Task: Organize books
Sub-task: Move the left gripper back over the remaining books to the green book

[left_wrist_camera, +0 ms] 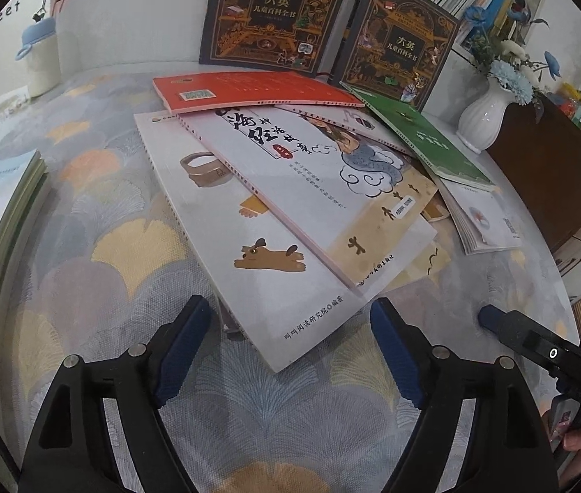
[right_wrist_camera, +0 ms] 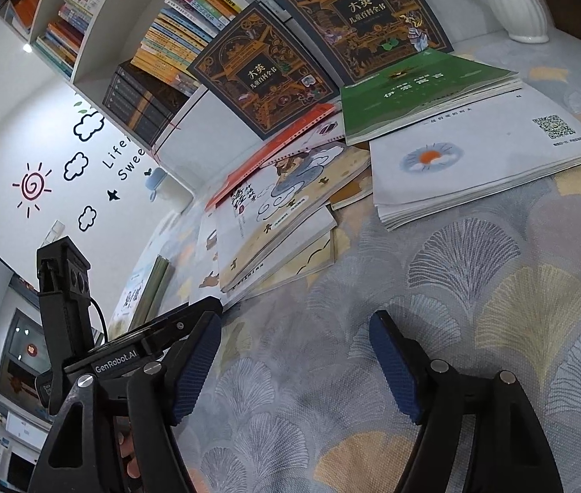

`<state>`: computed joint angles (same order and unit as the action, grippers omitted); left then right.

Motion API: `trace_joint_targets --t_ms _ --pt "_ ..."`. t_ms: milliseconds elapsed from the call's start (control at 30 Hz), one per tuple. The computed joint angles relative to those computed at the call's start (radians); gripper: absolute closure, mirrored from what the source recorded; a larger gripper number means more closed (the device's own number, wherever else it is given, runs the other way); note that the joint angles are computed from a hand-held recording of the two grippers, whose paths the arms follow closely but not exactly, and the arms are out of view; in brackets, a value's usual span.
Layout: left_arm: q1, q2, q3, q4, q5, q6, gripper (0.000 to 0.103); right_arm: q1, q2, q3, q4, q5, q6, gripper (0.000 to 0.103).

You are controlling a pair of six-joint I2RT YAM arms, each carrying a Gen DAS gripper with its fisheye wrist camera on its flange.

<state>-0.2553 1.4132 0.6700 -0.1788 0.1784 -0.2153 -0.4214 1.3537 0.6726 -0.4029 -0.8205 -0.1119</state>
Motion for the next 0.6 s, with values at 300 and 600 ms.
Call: trace_joint_targets --t_ms 300,600 --pt "-0.005 -0.009 -0.013 0.02 -0.005 -0.007 0.023 -0.002 0.004 0.007 -0.016 -0.01 -0.003 0.03" --pt "-0.02 0.001 0.15 -0.085 0.024 -0.063 0.023 -0.165 0.196 0.347 -0.253 -0.176 -0.078 0.03"
